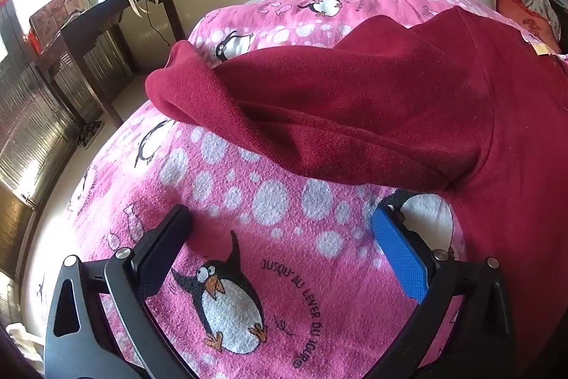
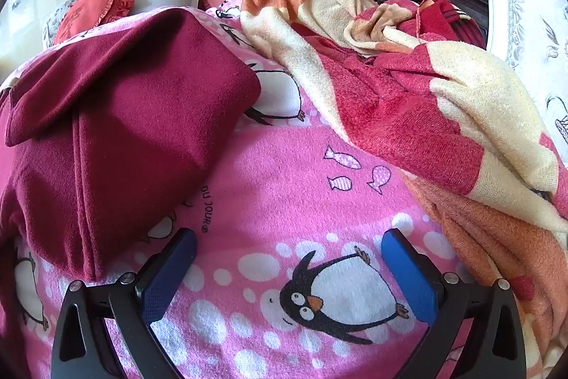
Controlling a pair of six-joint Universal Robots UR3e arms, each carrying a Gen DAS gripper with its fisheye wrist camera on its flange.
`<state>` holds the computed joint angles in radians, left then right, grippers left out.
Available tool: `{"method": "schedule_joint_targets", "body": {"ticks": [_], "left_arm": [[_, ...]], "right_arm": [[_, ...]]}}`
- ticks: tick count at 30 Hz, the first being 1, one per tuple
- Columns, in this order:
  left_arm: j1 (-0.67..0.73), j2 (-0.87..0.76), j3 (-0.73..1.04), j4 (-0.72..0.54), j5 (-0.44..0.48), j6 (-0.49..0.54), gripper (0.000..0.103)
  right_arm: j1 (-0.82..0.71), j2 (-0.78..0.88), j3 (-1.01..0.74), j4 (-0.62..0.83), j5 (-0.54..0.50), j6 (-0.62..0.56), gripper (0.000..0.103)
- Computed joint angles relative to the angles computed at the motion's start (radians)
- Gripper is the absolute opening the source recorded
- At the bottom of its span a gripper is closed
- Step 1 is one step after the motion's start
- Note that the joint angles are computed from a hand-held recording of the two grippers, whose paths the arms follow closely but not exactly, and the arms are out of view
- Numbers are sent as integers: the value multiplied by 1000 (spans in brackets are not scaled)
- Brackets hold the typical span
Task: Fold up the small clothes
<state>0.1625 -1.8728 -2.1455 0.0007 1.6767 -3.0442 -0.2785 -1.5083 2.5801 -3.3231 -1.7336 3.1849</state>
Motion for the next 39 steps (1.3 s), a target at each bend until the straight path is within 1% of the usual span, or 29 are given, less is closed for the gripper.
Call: {"method": "schedule_joint_targets", "body": {"ticks": [1, 2, 3, 5, 7, 9, 10, 12, 13, 14, 16, 18, 20, 22, 23, 25, 27, 28, 30, 33, 35, 37, 39], "left_arm": [[3, 2, -1, 0, -5, 0, 102], [-10, -3, 7, -5, 26, 10, 102], [-7, 6, 11, -31, 21, 15, 102], [-1, 40, 23, -120, 3, 39, 102], [30, 75, 44, -217, -35, 76, 102], [51, 132, 10, -251, -67, 69, 102], [43, 177, -21, -257, -66, 58, 102], [50, 250, -54, -281, -84, 65, 102], [68, 311, -63, -328, -100, 79, 102], [68, 354, -78, -338, -105, 81, 102], [59, 422, -91, -368, -110, 78, 102], [49, 473, -83, -424, -121, 72, 102], [33, 519, -77, -471, -136, 72, 102], [1, 538, -56, -501, -129, 60, 102], [-12, 558, -58, -511, -133, 56, 102], [-38, 549, -29, -530, -138, 49, 102], [-86, 544, 0, -548, -127, 29, 102], [-102, 545, 10, -555, -124, 27, 102], [-142, 541, 25, -557, -113, 14, 102], [-189, 528, 50, -570, -105, -11, 102], [-208, 518, 65, -579, -109, -22, 102], [-220, 517, 69, -579, -114, -28, 102], [-236, 509, 78, -580, -105, -35, 102]], "right_arm": [[0, 1, 0, -2, 0, 0, 103], [0, 1, 0, -2, 0, 0, 103], [0, 1, 0, -2, 0, 0, 103], [0, 1, 0, -2, 0, 0, 103], [0, 1, 0, -2, 0, 0, 103], [0, 1, 0, -2, 0, 0, 103], [0, 1, 0, -2, 0, 0, 103], [0, 1, 0, -2, 0, 0, 103], [0, 1, 0, -2, 0, 0, 103], [0, 1, 0, -2, 0, 0, 103], [3, 5, -3, -3, -4, 0, 103], [7, 0, -11, 15, -8, 0, 103], [11, -50, -24, 103, -3, -2, 103], [23, -137, -46, 246, 12, 7, 103], [28, -211, -45, 321, 32, 9, 103], [52, -353, -37, 442, 31, 27, 103], [141, -451, -81, 587, -22, 97, 103], [165, -490, -100, 642, -26, 120, 103], [249, -565, -163, 770, -49, 203, 103], [383, -586, -276, 909, -85, 341, 103], [487, -542, -380, 991, -91, 447, 103], [561, -490, -469, 1036, -74, 505, 103], [633, -451, -523, 1033, -63, 551, 103]]}}
